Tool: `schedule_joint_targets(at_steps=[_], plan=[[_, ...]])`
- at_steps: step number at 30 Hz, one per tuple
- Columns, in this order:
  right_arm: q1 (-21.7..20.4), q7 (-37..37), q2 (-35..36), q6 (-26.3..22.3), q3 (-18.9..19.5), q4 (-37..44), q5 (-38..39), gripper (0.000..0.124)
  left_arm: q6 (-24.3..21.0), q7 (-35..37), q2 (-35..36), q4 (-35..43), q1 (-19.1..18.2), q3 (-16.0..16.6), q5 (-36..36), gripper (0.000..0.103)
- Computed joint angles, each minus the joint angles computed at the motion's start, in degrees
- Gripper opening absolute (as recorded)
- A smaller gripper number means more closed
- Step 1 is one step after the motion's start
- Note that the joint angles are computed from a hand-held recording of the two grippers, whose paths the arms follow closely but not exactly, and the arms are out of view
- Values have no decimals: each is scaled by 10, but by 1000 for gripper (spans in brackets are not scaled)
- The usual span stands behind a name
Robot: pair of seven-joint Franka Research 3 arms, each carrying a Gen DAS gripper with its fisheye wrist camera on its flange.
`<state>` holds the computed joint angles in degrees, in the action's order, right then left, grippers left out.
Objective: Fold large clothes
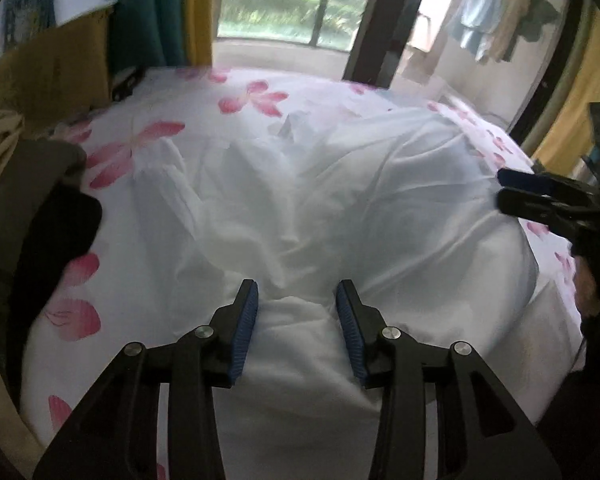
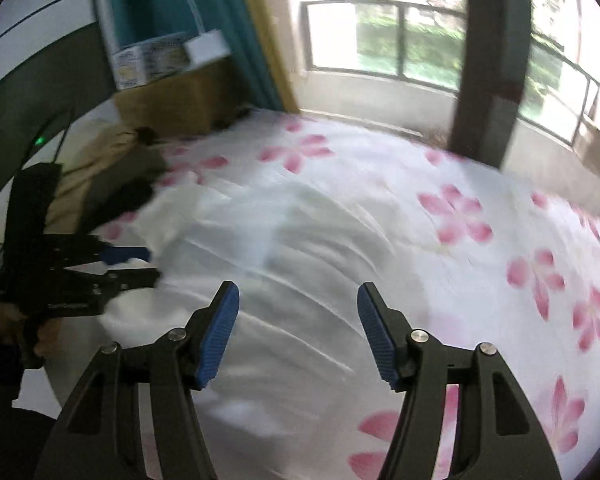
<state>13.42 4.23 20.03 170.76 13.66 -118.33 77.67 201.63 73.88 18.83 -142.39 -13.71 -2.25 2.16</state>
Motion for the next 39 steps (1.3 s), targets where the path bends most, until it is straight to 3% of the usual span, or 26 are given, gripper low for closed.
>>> schedule_joint_targets(at_steps=[1,2,3,6,11,12,16,18,20,22,24,25,30,33,34,35,36,37,39], plan=[[-2,4,5,-2,-2,1,1,62,2,7,0,-2,-5,5,-3,32],[-4,5,6,-5,-2,-1,2,62,8,15,-1,-5,-10,10,-7,11],[-6,7,9,-10,-1,1,3,62,11,17,-2,-7,-12,12,-6,9],[4,22,33,-1,-1,19,-14,62,35,81,-15,-19,-84,60,-112,7],[-12,-86,66,71,43,47,64,74,55,114,-41,-42,-72,45,-182,7],[-11,-117,76,83,49,60,91,77,43,143,-39,-39,-89,55,-227,7],[13,-151,90,89,31,75,119,87,1,165,-33,-37,-90,54,-269,8],[20,-175,88,83,22,78,144,88,-9,155,-37,-38,-82,50,-260,9],[27,-148,80,68,9,70,123,88,-1,111,-50,-47,-35,19,-199,11],[24,-116,66,47,3,59,102,88,3,101,-55,-46,-25,16,-181,23],[19,-99,56,33,2,53,92,88,9,103,-56,-39,-21,18,-169,44],[14,-104,50,31,3,51,102,88,5,107,-53,-32,-22,20,-168,47],[20,-145,33,29,-12,54,158,88,-65,128,-13,42,-32,51,-144,50],[35,-144,39,46,-29,64,166,88,-116,97,29,97,57,-12,-74,50],[39,-130,42,52,-33,65,156,88,-120,91,38,107,69,-21,-62,50],[41,-116,45,57,-34,66,145,88,-96,92,44,106,61,-11,-52,46],[40,-108,47,60,-34,65,139,88,-103,92,47,112,43,8,-45,14],[39,-99,50,64,-34,66,133,88,-104,107,49,115,20,28,-56,3],[36,-71,54,68,-32,66,111,88,-84,80,43,106,4,52,-26,2]])
